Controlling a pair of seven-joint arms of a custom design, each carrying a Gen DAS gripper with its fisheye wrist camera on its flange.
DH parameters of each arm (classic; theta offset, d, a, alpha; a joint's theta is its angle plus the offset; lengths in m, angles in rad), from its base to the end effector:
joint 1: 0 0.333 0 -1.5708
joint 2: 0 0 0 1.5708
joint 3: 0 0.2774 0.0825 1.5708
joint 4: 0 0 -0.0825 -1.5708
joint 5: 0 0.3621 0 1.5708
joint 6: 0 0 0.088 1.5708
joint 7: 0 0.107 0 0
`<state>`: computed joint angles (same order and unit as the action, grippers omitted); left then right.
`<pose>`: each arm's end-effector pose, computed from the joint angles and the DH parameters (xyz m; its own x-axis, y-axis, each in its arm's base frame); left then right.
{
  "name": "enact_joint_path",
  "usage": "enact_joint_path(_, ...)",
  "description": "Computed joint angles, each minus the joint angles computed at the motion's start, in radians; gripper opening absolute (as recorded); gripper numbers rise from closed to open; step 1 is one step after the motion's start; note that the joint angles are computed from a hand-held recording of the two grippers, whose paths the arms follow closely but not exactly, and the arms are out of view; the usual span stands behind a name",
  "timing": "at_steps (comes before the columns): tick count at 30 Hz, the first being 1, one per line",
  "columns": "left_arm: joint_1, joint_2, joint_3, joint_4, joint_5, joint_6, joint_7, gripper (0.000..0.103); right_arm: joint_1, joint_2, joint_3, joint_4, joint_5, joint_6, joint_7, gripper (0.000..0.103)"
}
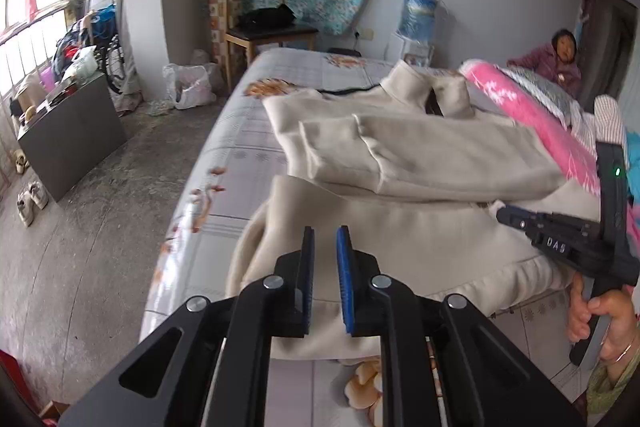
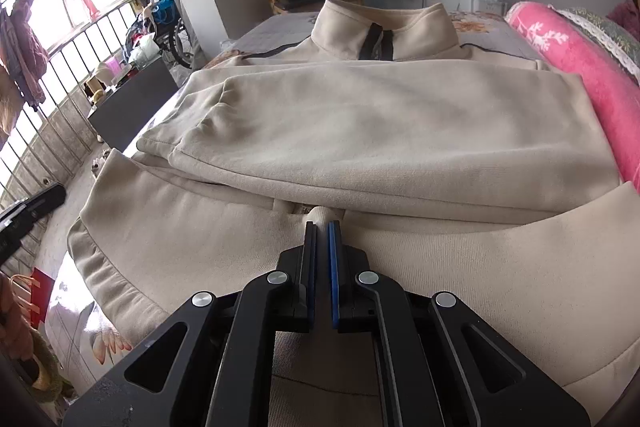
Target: Fold large clothes
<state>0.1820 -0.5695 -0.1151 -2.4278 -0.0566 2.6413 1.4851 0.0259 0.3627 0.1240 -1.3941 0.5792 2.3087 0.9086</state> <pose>0.4287 0.0231 0.5721 0.1612 -0.9855 0.0525 -0.6962 -0.1512 -0.7017 0.6707 0.0978 0.5374 0.5516 -0.8084 -0.2058 -0.6813 -0.2943 -0.6702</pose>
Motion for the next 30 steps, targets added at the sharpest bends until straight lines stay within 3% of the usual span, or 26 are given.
enact_joint_path(3, 0.071, 0.105, -0.092, 0.057, 0.12, -0.059, -0.103, 0.012, -0.005, 0.02, -0.005, 0.043, -0.009, -0.051, 0.029, 0.01)
enact_joint_path(6, 0.055, 0.122, -0.066, 0.044, 0.137, -0.027, -0.161, 0.012, -0.03, 0.005, -0.009, 0.054, 0.01, -0.08, 0.032, 0.027)
enact_joint_path(9, 0.029, 0.129, -0.035, 0.051, 0.122, -0.034, -0.161, 0.012, -0.06, -0.043, -0.028, 0.019, 0.044, -0.032, 0.015, 0.047)
enact_joint_path(13, 0.025, 0.129, -0.033, 0.045, 0.139, -0.022, -0.167, 0.012, -0.07, -0.044, -0.083, 0.031, -0.039, 0.032, 0.069, 0.055)
enact_joint_path(17, 0.019, 0.124, -0.026, 0.037, 0.141, -0.013, -0.162, 0.012, -0.069, 0.026, -0.121, 0.115, -0.202, 0.029, 0.199, 0.055)
enact_joint_path(18, 0.019, 0.125, -0.026, 0.037, 0.141, -0.013, -0.162, 0.012, -0.078, 0.052, -0.117, 0.149, -0.219, 0.0, 0.213, 0.055)
enact_joint_path(20, 0.022, 0.126, -0.029, 0.038, 0.146, -0.012, -0.165, 0.012, -0.08, 0.085, -0.113, 0.181, -0.27, -0.026, 0.237, 0.039)
enact_joint_path(21, 0.024, 0.127, -0.031, 0.039, 0.151, -0.011, -0.167, 0.012, -0.071, 0.085, -0.116, 0.169, -0.308, -0.009, 0.246, 0.015)
enact_joint_path(22, 0.025, 0.128, -0.032, 0.04, 0.155, -0.011, -0.168, 0.012, -0.066, 0.08, -0.117, 0.154, -0.336, 0.013, 0.249, 0.001)
enact_joint_path(27, 0.025, 0.13, -0.032, 0.042, 0.167, -0.011, -0.161, 0.012, -0.128, -0.011, -0.067, 0.037, -0.195, 0.17, 0.207, 0.0)
enact_joint_path(30, 0.038, 0.127, -0.05, 0.038, 0.199, -0.006, -0.178, 0.012, -0.134, 0.042, -0.075, 0.104, -0.189, 0.132, 0.241, 0.0)
